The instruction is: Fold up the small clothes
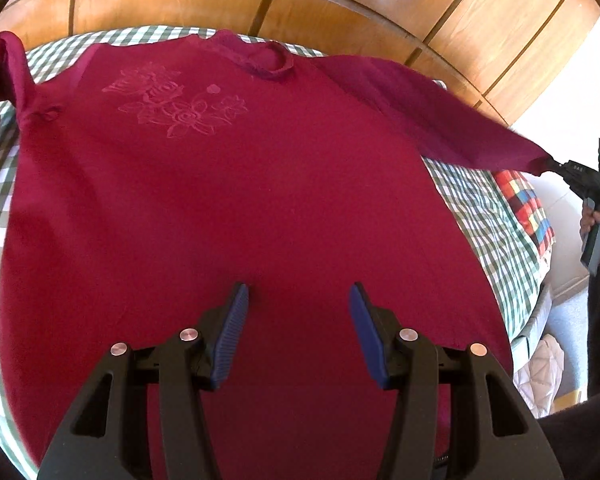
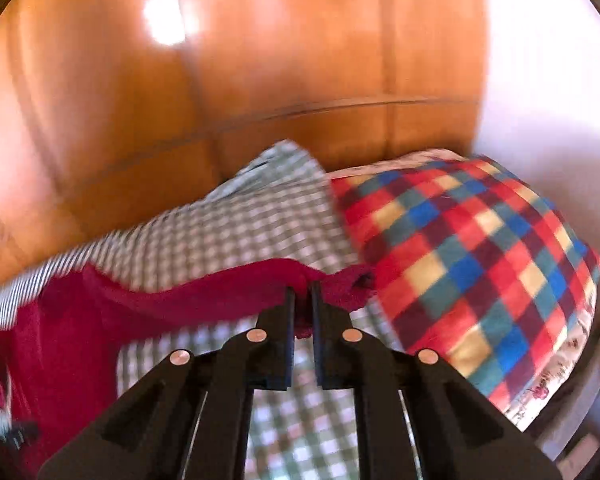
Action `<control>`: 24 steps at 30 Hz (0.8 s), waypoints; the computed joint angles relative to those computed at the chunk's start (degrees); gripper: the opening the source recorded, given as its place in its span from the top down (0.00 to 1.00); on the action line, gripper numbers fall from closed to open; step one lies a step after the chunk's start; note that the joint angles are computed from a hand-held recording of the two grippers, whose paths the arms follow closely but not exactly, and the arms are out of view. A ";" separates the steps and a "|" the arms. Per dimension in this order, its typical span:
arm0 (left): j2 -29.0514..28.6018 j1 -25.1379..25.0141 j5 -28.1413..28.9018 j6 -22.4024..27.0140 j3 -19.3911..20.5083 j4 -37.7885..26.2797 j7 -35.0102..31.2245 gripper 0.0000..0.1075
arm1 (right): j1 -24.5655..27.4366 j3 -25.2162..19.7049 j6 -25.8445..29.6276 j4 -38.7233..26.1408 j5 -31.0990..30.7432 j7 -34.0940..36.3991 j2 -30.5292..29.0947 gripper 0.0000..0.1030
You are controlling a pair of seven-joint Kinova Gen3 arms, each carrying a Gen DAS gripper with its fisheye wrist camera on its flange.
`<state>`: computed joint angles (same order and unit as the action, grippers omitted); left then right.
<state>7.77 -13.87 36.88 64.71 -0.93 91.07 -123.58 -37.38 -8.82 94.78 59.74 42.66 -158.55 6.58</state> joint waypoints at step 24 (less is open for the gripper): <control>-4.40 -21.41 7.48 0.59 -14.53 5.57 9.56 0.31 | -14.61 2.61 -6.36 -14.78 -1.37 6.11 19.60 0.08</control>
